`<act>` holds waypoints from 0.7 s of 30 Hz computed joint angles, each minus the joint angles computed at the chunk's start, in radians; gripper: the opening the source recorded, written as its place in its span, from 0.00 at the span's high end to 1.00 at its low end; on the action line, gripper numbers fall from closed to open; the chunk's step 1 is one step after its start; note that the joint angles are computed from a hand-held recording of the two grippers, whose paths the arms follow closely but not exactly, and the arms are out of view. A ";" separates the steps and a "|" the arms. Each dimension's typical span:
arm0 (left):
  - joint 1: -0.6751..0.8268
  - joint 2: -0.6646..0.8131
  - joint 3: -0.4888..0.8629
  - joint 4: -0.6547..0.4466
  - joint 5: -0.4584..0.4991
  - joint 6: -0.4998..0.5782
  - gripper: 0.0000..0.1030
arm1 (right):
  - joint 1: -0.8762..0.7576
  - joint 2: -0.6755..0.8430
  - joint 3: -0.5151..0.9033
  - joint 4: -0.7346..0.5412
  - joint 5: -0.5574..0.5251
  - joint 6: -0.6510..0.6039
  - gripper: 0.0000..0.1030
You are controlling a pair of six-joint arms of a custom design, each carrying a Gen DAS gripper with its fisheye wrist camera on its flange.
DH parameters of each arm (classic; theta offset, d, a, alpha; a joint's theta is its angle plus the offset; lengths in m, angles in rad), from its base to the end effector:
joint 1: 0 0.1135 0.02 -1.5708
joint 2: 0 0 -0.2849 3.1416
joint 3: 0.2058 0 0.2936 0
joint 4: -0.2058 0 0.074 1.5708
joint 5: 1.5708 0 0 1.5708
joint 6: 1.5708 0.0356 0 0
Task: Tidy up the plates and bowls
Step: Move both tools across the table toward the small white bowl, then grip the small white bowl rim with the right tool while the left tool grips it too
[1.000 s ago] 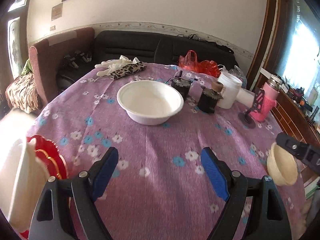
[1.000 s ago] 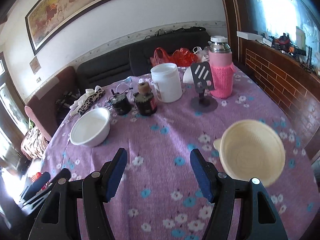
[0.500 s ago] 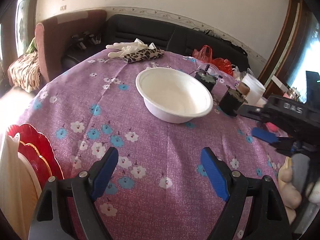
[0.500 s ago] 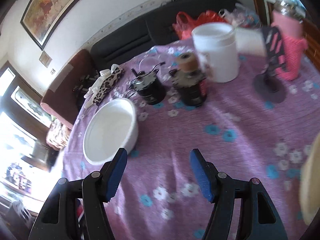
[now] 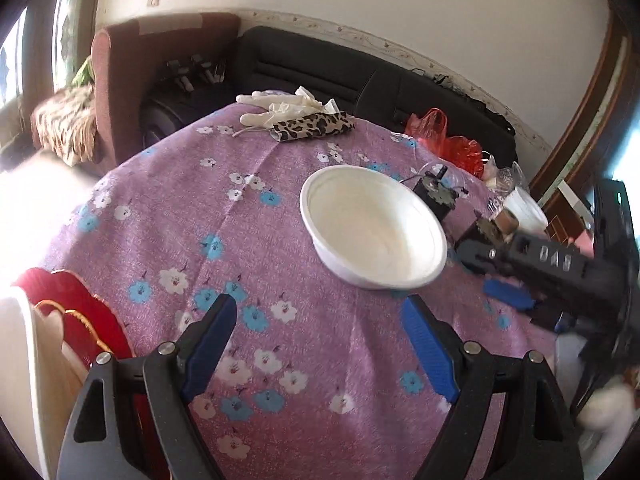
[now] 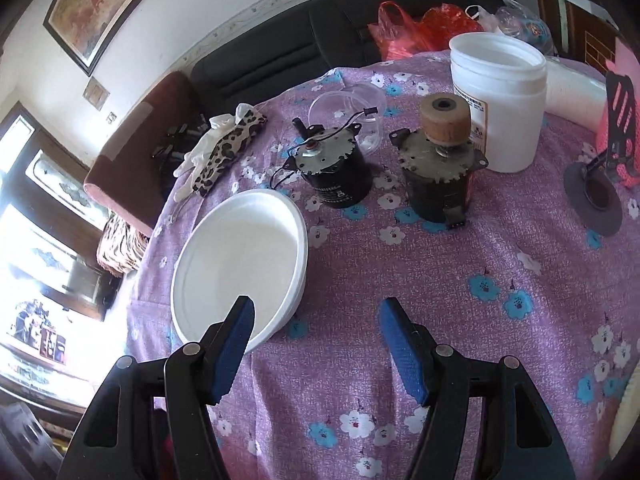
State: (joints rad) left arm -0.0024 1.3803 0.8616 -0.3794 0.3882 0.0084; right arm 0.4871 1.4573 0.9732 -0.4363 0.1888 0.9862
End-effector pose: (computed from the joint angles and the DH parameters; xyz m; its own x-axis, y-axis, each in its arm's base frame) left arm 0.3120 -0.0142 0.2192 -0.7801 0.0097 -0.6256 0.2447 0.9250 -0.2908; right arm 0.3001 0.1514 0.2292 -0.6878 0.5626 -0.4587 0.3882 0.8190 0.4225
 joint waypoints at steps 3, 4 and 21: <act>0.002 0.099 0.139 -0.070 0.030 -0.081 0.19 | -0.019 0.007 -0.010 0.033 -0.022 -0.019 0.32; -0.002 0.126 0.177 -0.077 0.026 -0.109 0.19 | -0.026 0.010 -0.016 0.050 -0.029 -0.022 0.32; -0.133 0.514 0.547 -0.177 -0.262 -0.199 0.19 | -0.075 0.166 0.003 0.232 -0.125 0.008 0.38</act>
